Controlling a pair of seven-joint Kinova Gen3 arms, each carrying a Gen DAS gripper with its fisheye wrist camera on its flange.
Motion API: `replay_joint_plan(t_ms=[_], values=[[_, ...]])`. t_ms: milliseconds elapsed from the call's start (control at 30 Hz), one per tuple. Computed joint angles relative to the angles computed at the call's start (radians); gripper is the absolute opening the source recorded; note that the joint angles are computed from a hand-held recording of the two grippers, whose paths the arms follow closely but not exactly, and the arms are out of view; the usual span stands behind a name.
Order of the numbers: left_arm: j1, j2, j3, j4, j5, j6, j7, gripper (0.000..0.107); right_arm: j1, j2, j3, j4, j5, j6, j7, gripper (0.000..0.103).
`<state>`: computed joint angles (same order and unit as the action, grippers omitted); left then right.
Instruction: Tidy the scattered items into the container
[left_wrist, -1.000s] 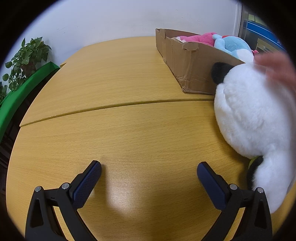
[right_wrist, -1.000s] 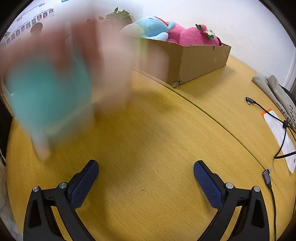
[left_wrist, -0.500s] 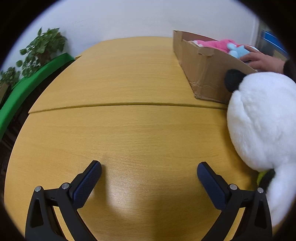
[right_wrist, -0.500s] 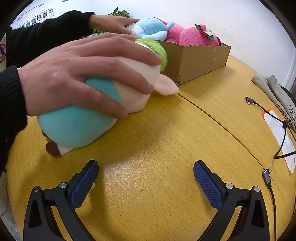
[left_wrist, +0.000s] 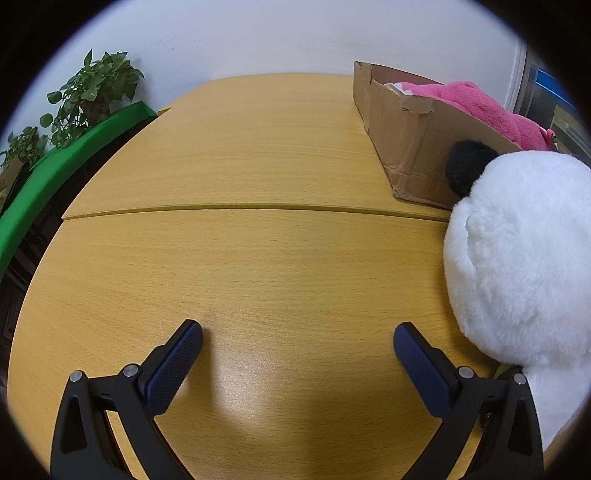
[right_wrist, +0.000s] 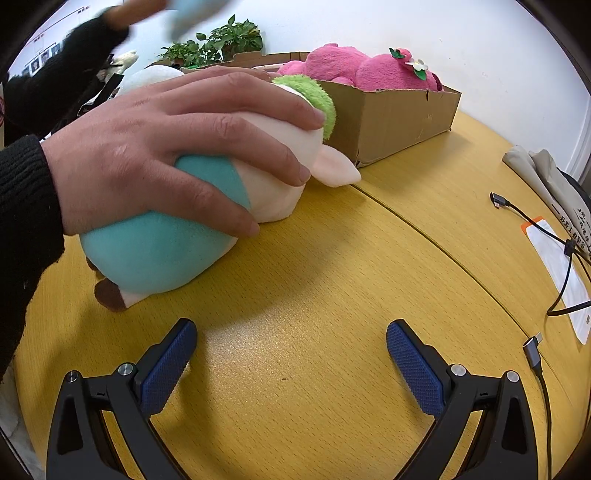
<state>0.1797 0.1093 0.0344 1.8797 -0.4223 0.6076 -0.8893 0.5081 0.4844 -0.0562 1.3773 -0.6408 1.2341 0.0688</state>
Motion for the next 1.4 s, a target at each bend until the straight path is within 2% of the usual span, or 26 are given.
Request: replay_joint_plan(t_ms=[200, 400, 1400], values=[[0.001, -0.002, 0.0, 0.002, -0.002, 0.0, 0.004, 0.103, 0.0, 0.0, 0.0, 0.0, 0.0, 0.0, 0.0, 0.103], [0.023, 0.002, 0.0, -0.004, -0.051, 0.028, 0.097, 0.103, 0.0, 0.001, 0.0, -0.001, 0.0, 0.0, 0.0, 0.103], [0.016, 0.002, 0.002, 0.0, -0.052, 0.02, 0.092, 0.103, 0.0, 0.002, 0.0, -0.002, 0.001, 0.0, 0.0, 0.103]])
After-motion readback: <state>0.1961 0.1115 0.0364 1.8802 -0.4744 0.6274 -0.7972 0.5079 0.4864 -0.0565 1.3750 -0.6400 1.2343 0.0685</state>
